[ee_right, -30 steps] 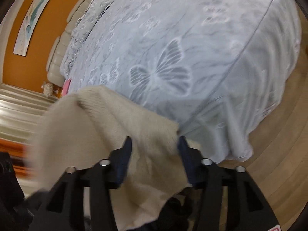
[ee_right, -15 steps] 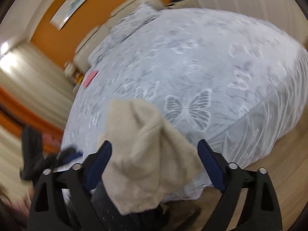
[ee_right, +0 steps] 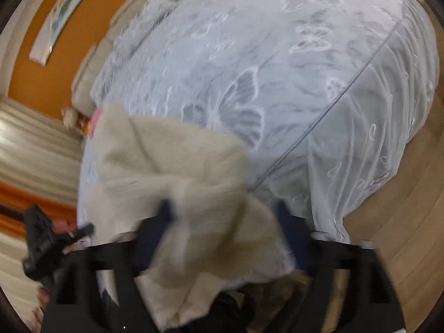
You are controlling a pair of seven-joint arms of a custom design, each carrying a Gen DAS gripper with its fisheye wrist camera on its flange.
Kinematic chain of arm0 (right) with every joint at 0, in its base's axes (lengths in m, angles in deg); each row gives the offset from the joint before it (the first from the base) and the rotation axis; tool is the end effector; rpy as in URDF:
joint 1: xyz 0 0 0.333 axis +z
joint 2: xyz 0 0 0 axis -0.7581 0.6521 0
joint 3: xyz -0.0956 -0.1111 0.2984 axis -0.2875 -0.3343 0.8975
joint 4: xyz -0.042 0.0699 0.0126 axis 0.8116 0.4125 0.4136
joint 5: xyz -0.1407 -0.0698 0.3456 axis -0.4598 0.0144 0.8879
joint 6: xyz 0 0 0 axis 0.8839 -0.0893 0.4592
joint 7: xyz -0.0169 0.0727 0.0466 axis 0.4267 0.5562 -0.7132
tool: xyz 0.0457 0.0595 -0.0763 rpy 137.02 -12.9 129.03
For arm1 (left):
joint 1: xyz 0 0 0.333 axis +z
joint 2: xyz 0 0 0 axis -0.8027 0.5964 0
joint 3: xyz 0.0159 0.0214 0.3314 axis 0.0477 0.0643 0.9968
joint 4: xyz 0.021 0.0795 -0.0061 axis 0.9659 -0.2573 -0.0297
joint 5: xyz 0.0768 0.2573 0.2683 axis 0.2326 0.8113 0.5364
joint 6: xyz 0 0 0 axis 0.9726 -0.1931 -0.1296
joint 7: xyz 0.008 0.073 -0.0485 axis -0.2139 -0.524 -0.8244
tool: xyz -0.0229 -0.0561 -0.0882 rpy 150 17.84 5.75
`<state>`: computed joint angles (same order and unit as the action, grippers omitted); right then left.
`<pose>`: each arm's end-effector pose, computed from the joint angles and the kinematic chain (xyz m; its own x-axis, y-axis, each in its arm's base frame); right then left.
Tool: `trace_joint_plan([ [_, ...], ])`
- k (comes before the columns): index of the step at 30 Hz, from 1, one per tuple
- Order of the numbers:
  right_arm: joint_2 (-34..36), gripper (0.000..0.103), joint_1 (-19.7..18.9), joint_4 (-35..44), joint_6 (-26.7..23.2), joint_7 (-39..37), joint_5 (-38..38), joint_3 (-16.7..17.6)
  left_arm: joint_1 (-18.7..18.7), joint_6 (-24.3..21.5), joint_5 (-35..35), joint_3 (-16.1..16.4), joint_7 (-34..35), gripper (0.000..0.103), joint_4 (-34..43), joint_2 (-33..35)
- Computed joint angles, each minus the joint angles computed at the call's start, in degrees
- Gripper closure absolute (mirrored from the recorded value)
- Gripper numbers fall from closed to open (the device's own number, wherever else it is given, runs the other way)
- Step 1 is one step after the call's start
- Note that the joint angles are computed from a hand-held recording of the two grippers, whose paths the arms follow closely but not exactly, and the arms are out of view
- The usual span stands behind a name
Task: Fold small clothes
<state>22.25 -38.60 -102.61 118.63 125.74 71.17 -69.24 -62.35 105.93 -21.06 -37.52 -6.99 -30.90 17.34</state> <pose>0.5405 0.0864 0.4992 -0.2671 -0.7561 -0.5975 -0.8091 0.5127 -0.2872 0.6472 -0.2681 0.5332 0.1225 -0.8769 0.4648 -0.9558 -0.2304 -0.1827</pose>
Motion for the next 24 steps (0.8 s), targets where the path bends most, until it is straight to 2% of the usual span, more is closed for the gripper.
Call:
trace_joint_plan([
  [3,3.3,0.005,0.0,1.8,-1.9,-1.9,4.1,-0.4,0.7,1.0,-3.5,-1.1,0.1,0.014,-0.5,0.8],
  [4,4.2,0.005,-0.2,2.3,-2.4,-4.2,8.0,-0.3,0.8,1.2,-4.2,-1.3,0.4,0.012,-0.2,1.5],
  [5,5.5,0.005,-0.5,3.1,-3.7,-8.7,15.9,-0.2,0.7,1.0,-4.5,-1.4,0.3,0.010,0.4,2.3],
  [6,6.2,0.005,-1.0,3.6,-4.7,-11.1,20.6,0.0,0.8,0.6,-5.3,-1.7,0.3,0.010,1.0,3.5],
  [8,7.6,0.028,-1.9,4.3,-6.8,-16.5,31.2,0.6,2.4,1.3,-10.1,-3.2,1.1,0.009,0.5,4.7],
  [9,7.8,0.035,-2.8,4.8,-7.0,-16.6,32.3,1.7,3.9,2.4,-14.3,-4.4,2.0,0.010,-0.5,5.0],
  [10,7.6,0.058,-1.7,5.1,-6.4,-14.0,29.5,1.0,4.3,2.8,-15.8,-4.5,2.0,0.020,-1.0,4.9],
  [11,7.1,0.064,-1.7,5.3,-6.2,-14.3,29.9,1.1,5.0,2.7,-17.2,-4.6,2.2,0.037,-1.3,4.5],
  [13,4.4,0.072,-1.2,5.4,-4.5,-10.4,27.3,1.3,6.1,2.2,-19.5,-4.9,4.2,0.056,-1.7,3.3],
  [18,2.0,0.077,1.6,12.5,-2.8,-7.0,20.9,2.4,8.6,0.7,-23.8,-3.5,9.7,0.060,-1.9,-2.1],
  [21,4.8,0.078,3.7,21.1,-2.7,-4.7,15.0,3.6,10.8,-2.3,-26.1,-1.4,12.8,0.060,-0.8,-5.6],
  [24,9.3,0.078,6.0,30.6,-1.5,-5.0,13.7,5.6,13.3,-5.7,-27.2,1.7,16.8,0.060,1.1,-9.1],
])
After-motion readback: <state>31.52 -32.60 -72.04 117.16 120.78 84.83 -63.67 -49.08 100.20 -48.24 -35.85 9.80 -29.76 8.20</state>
